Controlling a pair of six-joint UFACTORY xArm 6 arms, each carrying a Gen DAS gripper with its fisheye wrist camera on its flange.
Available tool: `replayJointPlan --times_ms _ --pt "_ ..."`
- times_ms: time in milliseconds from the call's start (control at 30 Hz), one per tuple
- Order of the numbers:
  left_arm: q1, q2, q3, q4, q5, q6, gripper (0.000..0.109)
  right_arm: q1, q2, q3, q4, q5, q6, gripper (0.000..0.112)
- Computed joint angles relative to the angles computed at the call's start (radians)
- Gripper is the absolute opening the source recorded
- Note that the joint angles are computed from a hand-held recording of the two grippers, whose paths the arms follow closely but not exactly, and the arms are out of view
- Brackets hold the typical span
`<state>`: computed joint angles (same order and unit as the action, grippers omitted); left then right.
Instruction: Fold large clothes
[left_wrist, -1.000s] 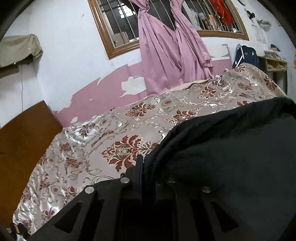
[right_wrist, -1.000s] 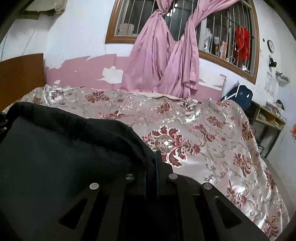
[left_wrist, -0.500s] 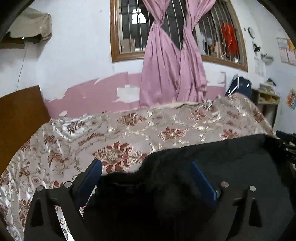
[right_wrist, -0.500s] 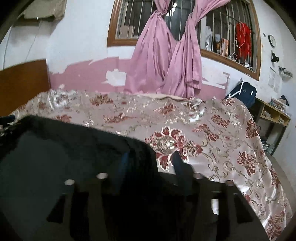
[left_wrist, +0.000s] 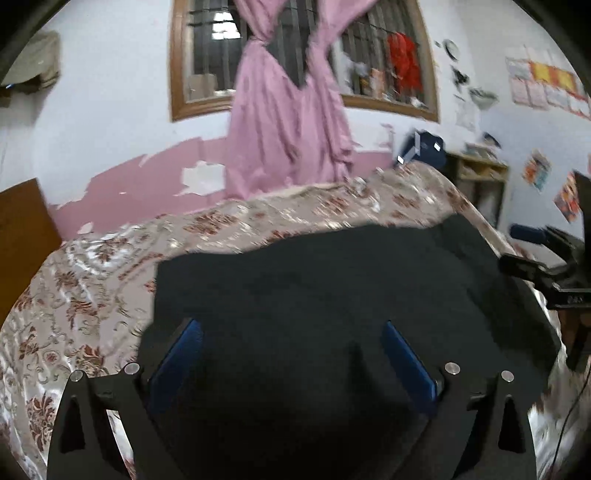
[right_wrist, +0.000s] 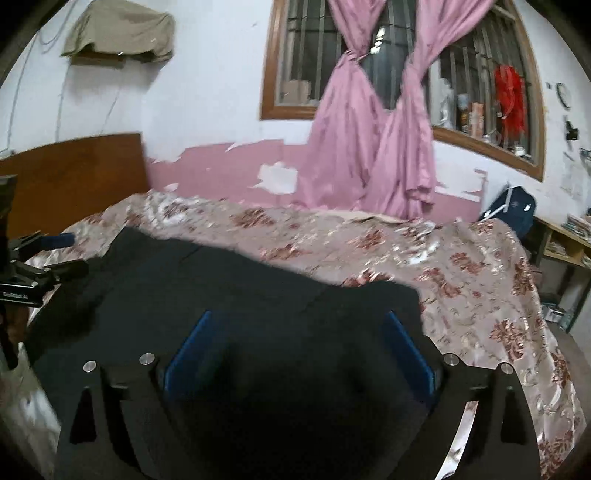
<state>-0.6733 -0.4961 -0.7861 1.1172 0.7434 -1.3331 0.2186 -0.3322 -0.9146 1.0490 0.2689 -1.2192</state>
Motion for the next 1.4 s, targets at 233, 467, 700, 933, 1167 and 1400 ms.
replayJointPlan --times_ms 233,467,700,933,1167,1400 --pt "0.027 0.133 -0.057 -0.01 -0.032 0.009 0.099 -0.004 0.046 0.026 -0.114 0.108 0.12 0.09" --pt "0.123 0.234 -0.149 -0.018 -0.079 -0.005 0.099 0.029 0.22 -0.107 -0.17 0.051 0.227 0.09" --pt "0.224 0.277 -0.162 -0.081 -0.133 -0.052 0.101 0.044 0.369 -0.223 -0.445 -0.026 0.426 0.092" --pt "0.273 0.344 -0.213 -0.12 -0.145 -0.008 0.103 0.036 0.457 -0.333 -0.589 0.009 0.545 0.1" --pt "0.361 0.394 -0.243 -0.225 -0.225 0.063 0.103 0.023 0.544 -0.445 -0.565 0.066 0.539 0.101" --pt "0.436 0.422 -0.218 -0.276 -0.371 0.046 0.103 0.003 0.625 -0.542 -0.395 0.144 0.466 0.102"
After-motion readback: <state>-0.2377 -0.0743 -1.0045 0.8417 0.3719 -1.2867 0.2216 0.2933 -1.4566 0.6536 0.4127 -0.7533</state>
